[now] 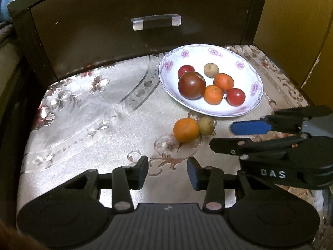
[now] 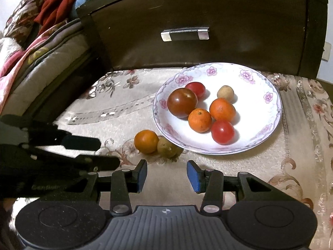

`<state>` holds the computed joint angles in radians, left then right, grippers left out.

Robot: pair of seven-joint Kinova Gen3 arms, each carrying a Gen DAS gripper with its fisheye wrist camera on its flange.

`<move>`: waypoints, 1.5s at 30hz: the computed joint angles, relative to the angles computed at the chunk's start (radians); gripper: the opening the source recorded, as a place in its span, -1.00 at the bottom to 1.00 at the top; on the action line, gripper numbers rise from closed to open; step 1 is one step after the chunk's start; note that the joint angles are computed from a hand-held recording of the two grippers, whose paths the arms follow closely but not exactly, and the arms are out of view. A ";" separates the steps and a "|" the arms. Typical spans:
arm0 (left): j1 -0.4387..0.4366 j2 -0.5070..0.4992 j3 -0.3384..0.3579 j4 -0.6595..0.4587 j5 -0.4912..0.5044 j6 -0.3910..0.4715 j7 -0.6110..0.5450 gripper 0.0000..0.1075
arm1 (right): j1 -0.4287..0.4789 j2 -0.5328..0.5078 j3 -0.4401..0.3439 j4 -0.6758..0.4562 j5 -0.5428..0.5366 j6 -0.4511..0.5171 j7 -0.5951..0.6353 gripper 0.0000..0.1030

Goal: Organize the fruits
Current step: 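Move both tools back to the remaining mandarin and kiwi, then grasp the last kiwi with the right tool while the left tool grasps the mandarin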

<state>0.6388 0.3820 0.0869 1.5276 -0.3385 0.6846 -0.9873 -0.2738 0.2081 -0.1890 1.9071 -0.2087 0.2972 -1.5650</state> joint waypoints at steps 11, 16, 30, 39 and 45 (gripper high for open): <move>-0.029 -0.001 0.012 0.010 0.048 -0.019 -0.045 -0.09 | -0.175 0.040 0.142 -0.013 0.228 -0.051 -0.272 -0.40; -0.032 -0.001 0.011 0.013 0.055 -0.025 -0.051 -0.09 | -0.191 0.060 0.150 -0.028 0.280 -0.048 -0.328 -0.53; -0.027 0.042 0.003 -0.014 0.073 -0.083 -0.078 -0.07 | -0.031 -0.005 0.018 0.000 0.159 0.035 -0.125 -0.69; 0.026 0.099 -0.046 -0.073 0.039 -0.085 -0.034 -0.07 | 0.010 -0.065 0.022 0.026 0.046 0.120 0.017 -0.68; 0.058 0.122 -0.068 -0.088 0.000 -0.087 -0.012 -0.08 | 0.026 -0.070 0.024 0.043 -0.030 0.116 0.081 -0.68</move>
